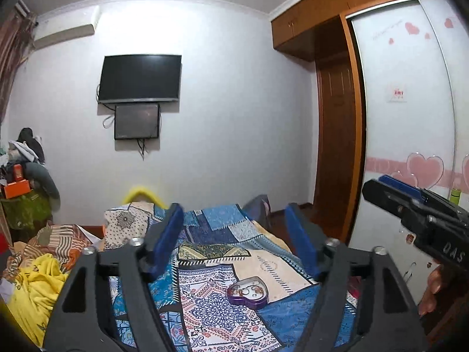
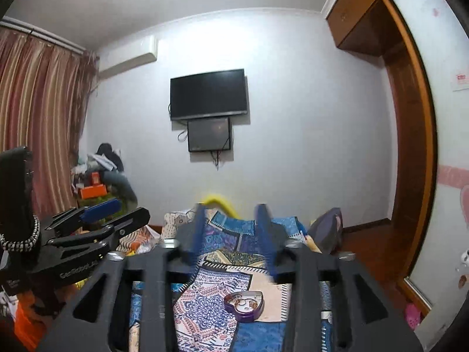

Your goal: Organize jewelry

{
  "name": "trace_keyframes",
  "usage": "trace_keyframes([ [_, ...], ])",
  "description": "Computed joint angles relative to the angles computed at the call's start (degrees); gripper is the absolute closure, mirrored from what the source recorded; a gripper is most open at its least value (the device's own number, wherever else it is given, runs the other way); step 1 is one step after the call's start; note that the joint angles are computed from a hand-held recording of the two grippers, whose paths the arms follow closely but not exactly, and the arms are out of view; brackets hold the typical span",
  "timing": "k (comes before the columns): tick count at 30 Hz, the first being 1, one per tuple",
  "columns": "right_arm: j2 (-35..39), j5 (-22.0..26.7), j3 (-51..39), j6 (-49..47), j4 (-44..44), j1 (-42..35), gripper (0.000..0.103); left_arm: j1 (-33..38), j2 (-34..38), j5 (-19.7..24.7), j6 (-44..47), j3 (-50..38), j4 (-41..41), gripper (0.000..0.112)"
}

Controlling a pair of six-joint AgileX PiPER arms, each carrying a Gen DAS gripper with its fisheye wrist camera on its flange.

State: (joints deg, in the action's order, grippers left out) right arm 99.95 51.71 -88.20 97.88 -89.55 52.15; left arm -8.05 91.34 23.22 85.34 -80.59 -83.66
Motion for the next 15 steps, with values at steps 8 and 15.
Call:
trace_keyframes([
  [8,1.8,7.4,-0.2,2.0,-1.7,3.1,0.018,0.2,-4.7,-1.5,4.9,6.1,-6.3,0.021],
  [15,2.1,9.6,-0.4,0.9,-0.5,4.3,0.015,-0.2,-4.8,-2.4,3.8,6.7,-5.8,0.018],
])
